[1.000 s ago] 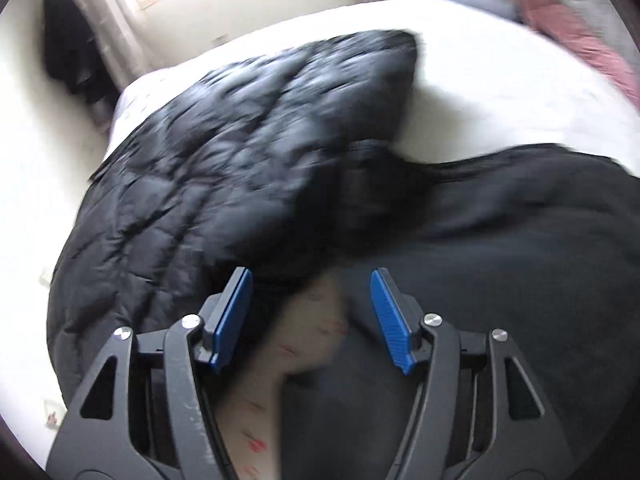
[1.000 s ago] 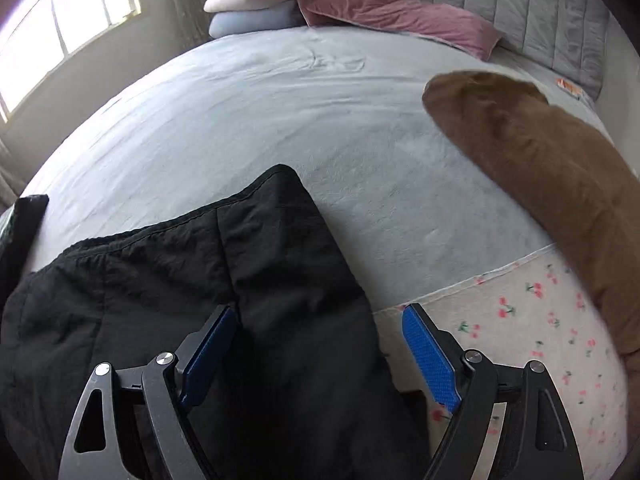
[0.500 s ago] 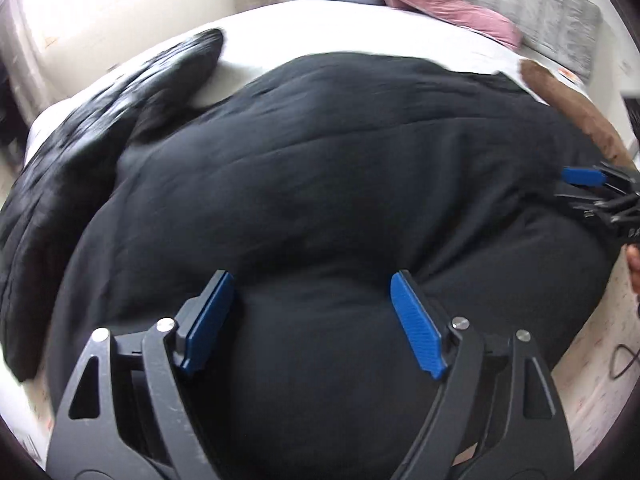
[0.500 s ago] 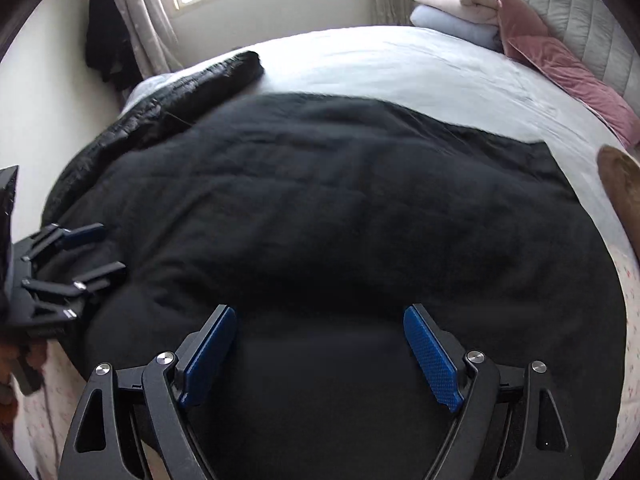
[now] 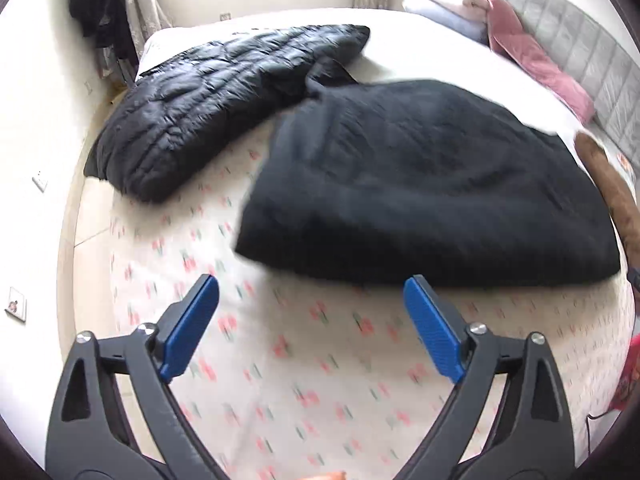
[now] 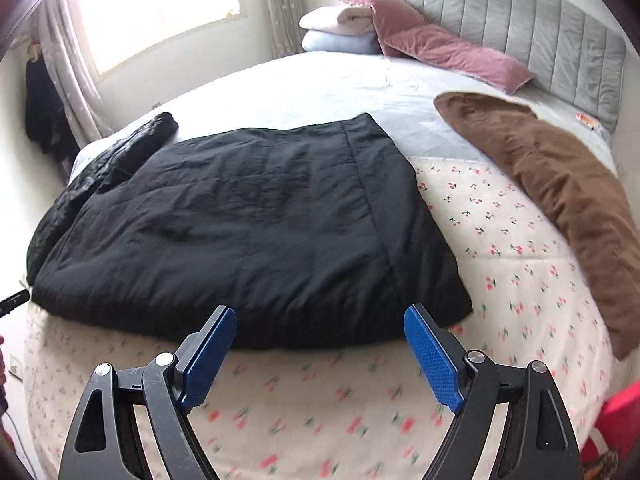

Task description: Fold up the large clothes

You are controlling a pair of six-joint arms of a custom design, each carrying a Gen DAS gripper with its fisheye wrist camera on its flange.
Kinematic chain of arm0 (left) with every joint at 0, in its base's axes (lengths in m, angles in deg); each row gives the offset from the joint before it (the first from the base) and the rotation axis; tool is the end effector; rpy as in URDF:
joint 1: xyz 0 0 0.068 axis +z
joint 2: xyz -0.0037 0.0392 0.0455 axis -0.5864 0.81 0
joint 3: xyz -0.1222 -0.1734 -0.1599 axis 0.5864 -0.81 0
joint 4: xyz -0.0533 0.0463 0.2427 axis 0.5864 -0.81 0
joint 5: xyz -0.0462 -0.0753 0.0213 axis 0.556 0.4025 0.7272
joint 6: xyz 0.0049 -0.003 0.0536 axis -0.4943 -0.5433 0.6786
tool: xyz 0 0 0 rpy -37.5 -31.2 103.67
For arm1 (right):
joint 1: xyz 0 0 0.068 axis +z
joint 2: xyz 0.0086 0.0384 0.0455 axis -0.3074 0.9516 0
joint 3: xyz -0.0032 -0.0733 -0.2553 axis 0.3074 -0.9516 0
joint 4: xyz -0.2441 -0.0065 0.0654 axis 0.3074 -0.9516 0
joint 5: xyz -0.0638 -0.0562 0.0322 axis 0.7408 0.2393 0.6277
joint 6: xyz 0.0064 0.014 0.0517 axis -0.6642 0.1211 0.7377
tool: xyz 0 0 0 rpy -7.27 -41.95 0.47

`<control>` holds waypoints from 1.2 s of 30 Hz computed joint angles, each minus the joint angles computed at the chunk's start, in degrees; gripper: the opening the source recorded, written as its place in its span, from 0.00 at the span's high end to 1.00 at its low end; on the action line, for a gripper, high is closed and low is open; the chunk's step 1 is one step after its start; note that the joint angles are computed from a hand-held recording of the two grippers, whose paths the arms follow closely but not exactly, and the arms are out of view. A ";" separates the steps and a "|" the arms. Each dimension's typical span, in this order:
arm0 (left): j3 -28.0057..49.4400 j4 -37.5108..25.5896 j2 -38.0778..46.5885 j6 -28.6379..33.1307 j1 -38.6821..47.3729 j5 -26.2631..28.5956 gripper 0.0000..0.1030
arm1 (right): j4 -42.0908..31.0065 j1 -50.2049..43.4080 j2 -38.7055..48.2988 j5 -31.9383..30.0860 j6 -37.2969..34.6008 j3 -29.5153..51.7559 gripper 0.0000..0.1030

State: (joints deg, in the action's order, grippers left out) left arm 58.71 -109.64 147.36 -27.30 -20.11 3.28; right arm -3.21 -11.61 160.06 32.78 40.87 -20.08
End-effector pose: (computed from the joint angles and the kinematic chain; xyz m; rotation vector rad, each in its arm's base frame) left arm 0.3837 0.1009 0.2824 0.2984 2.5911 -0.0197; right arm 0.2535 0.0193 0.2079 0.5484 2.4201 -0.0653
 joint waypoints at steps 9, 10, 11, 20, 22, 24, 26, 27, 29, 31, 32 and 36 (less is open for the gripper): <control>-21.94 1.42 -23.06 -0.06 -1.63 2.55 0.00 | -21.56 29.33 -2.51 19.44 23.67 7.66 0.15; -24.27 2.60 -24.67 -0.67 -2.45 2.39 0.00 | -24.98 32.51 -0.50 21.74 27.70 9.49 0.15; -26.65 3.34 -26.55 -0.37 -3.20 2.45 0.00 | -26.72 34.36 1.35 22.73 30.01 10.58 0.15; -34.83 5.42 -29.69 -0.10 -4.30 -0.14 0.00 | -25.48 38.71 5.48 20.32 37.14 9.81 0.15; -36.13 6.42 -31.08 -0.29 -4.45 -0.80 0.00 | -26.49 39.63 5.94 21.12 38.14 10.51 0.15; -36.87 7.02 -32.09 -0.24 -4.65 -1.18 0.00 | -26.66 39.84 5.99 21.40 38.55 10.84 0.15; -37.03 6.65 -32.80 -0.08 -4.38 -0.85 0.00 | -26.79 39.98 6.85 21.61 38.47 11.35 0.15; -37.03 6.54 -32.94 0.09 -4.20 -0.70 0.00 | -27.14 40.04 7.35 21.65 38.44 11.68 0.15; -36.93 6.38 -32.84 0.19 -4.06 -0.83 0.00 | -27.42 40.00 7.63 21.56 38.40 11.87 0.15; -36.38 5.55 -32.45 0.29 -3.45 -0.21 0.00 | -27.54 40.00 7.37 21.64 38.53 11.66 0.15; -36.26 5.32 -32.39 0.50 -3.24 0.06 0.00 | -27.71 40.05 7.28 21.73 38.63 11.61 0.15; -36.77 5.59 -32.70 0.71 -3.15 -0.14 0.00 | -27.97 40.36 7.33 21.78 39.22 11.54 0.15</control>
State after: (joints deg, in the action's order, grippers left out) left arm 21.94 -104.06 114.66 -26.59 -23.26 3.14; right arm -31.18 28.75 167.39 54.55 80.09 -8.54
